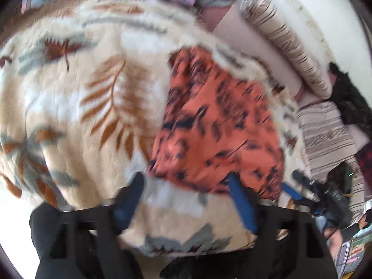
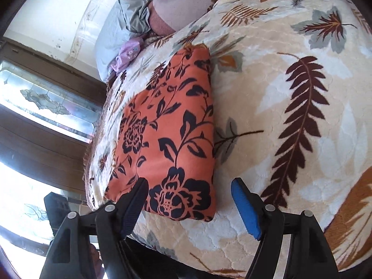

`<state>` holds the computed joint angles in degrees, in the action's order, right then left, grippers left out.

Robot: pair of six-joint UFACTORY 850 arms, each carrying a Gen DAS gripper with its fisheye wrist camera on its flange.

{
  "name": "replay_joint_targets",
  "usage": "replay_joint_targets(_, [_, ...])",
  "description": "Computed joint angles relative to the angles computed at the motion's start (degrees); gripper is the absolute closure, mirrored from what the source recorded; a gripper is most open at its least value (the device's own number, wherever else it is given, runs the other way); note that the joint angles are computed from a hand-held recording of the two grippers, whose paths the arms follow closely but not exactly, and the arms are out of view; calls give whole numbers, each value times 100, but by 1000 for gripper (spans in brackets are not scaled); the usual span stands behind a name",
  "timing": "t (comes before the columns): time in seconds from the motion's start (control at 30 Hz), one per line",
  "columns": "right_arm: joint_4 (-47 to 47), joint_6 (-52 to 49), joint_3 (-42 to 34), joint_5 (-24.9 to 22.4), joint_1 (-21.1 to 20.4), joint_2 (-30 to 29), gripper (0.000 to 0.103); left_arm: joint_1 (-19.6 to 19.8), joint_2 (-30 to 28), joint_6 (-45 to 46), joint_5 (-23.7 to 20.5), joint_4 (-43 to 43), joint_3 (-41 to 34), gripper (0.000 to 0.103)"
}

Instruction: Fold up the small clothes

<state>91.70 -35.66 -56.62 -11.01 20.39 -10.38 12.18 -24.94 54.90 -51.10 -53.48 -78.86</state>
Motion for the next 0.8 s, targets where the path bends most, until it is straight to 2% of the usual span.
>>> replay_joint_targets(0.07, [12,-24,-18,-20,-45,-19,25,-21,-57,272,3,-349,-132,20])
replay_joint_targets(0.1, [-46,47,-49,-34,-60,-51,25,-71,-127,221,64,-283,-222,20])
replay_joint_targets(0.13, [16,-2,-71,-48,-70,-81,25,-149,-294,-5,85,22,-407,24])
replay_joint_targets(0.17, [117,-101,-90,-60,-76,-106,25,-225,-517,-424,33,464,-569,81])
replay_joint_targets(0.2, [154,-148,-114,-77,-75,-134,25,-234,-694,-800,-41,666,-634,84])
replay_joint_targets(0.23, [101,-109,-141,-106,-72,-164,25,-139,-776,-936,-275,628,-740,85])
replay_joint_targets(0.27, [16,-50,-156,-124,-63,-175,25,-101,-695,-832,-272,531,-664,84])
replay_joint_targets(0.33, [103,-199,-126,-125,-56,-152,25,-70,-502,-667,-162,487,-496,82])
replay_joint_targets(0.43, [199,-218,-122,-318,-172,-218,25,-75,-417,-647,-193,611,-576,67])
replay_joint_targets(0.47, [391,-366,-122,-371,-213,-234,25,-61,-420,-552,-173,444,-608,51])
replay_joint_targets(0.5, [629,-578,-126,-406,-255,-242,25,-35,-427,-458,-173,216,-692,28])
replay_joint_targets(0.57, [743,-734,-218,-463,-341,-294,24,-20,-613,-206,-204,-293,-965,11])
replay_joint_targets(0.63, [660,-757,-387,-552,-445,-414,22,-126,-963,-253,-328,-389,-1469,11])
replay_joint_targets(0.73, [617,-703,-703,-688,-609,-704,21,-320,-1731,-782,-744,-37,-2429,11])
replay_joint_targets(0.8, [769,-697,-963,-1071,-742,-1026,21,-456,-2158,-1180,-965,402,-2893,13])
